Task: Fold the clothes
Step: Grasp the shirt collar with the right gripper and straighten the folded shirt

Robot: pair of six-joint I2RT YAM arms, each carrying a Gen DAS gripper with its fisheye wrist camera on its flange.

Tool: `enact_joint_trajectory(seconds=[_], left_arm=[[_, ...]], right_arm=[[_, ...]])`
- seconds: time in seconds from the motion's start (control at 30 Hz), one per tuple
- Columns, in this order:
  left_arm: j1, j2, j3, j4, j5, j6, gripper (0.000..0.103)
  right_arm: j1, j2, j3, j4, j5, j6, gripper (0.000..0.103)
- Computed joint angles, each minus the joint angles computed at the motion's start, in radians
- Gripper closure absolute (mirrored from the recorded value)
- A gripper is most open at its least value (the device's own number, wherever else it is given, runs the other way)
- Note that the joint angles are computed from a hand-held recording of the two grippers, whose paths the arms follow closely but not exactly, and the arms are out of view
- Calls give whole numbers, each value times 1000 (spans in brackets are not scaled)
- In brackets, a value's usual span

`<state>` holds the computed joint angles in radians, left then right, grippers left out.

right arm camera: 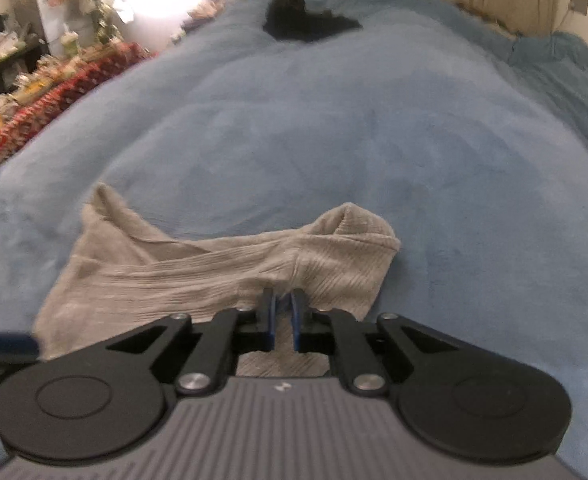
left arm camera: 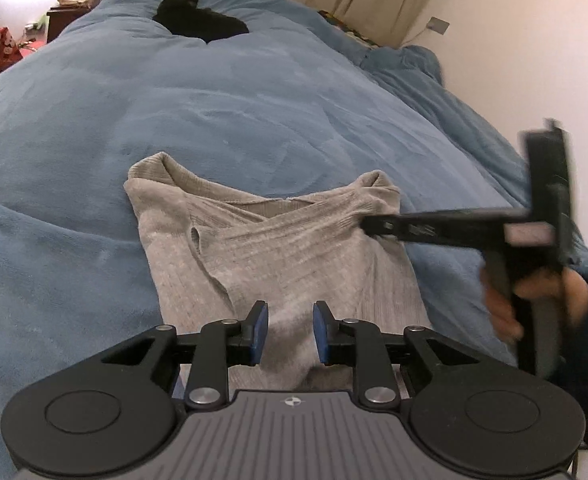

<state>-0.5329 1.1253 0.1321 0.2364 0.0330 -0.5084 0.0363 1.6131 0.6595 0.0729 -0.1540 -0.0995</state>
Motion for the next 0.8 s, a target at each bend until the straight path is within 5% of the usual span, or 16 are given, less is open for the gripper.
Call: enact_joint_trajectory(seconds=[0.27,0.37,0.5,0.67,0.8], left_arm=[[-76,86,66,70,-10,40,81],[-37,230,108,161,76,55,95],[-91,390,140,248,130,60,95],[-205,590,135,370,50,16,95],[-191,566,128,358,72,10,95]], right_arm=[[-14,-65,-12,-23,-22,-5,94],[-44,-79,-4,-39,-41,-9,93],[-75,5,55,-49,-66,-32,93],[-109,166,163,-77,-107,-70,96],[-130,203,215,-123,-137,-77,97]])
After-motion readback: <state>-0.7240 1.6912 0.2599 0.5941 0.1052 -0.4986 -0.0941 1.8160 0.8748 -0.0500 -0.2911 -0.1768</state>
